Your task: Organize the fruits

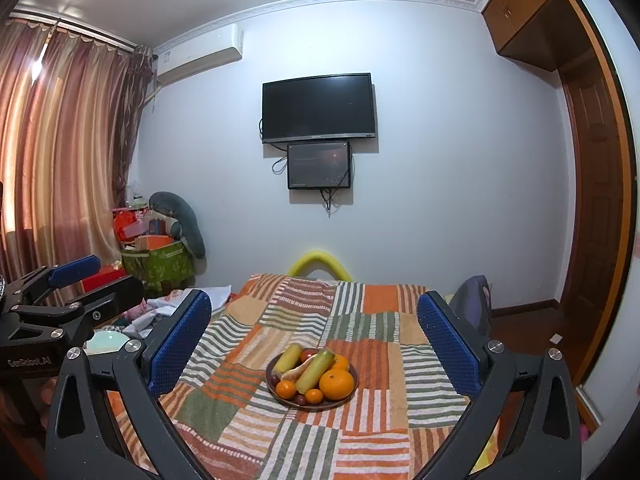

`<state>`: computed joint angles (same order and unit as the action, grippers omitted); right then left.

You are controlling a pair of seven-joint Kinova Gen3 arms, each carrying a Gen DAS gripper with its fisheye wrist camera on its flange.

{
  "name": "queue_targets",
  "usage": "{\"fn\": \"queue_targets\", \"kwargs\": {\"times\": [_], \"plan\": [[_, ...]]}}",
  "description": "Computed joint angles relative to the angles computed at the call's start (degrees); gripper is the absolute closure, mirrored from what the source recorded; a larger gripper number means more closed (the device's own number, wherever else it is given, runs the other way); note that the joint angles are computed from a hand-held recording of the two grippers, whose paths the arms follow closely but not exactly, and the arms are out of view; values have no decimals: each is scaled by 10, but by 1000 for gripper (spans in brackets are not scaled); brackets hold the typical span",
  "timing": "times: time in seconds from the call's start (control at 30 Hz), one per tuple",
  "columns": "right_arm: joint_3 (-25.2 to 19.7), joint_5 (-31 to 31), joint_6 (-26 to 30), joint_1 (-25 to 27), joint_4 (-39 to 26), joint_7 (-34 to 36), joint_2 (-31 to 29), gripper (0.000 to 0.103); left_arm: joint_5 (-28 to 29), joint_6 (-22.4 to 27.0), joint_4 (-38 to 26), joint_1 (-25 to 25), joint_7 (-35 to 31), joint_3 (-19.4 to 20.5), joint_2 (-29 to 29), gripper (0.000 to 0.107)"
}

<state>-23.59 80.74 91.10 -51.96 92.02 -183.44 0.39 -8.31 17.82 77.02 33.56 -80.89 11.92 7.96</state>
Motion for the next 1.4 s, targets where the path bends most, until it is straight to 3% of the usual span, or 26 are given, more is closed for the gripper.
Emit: {"fn": "queue_targets", "kwargs": {"times": [1.4], "plan": [[-3,6,9,-6,-7,11,-1,0,8,-4,4,2,-2,4,-2,5]]}}
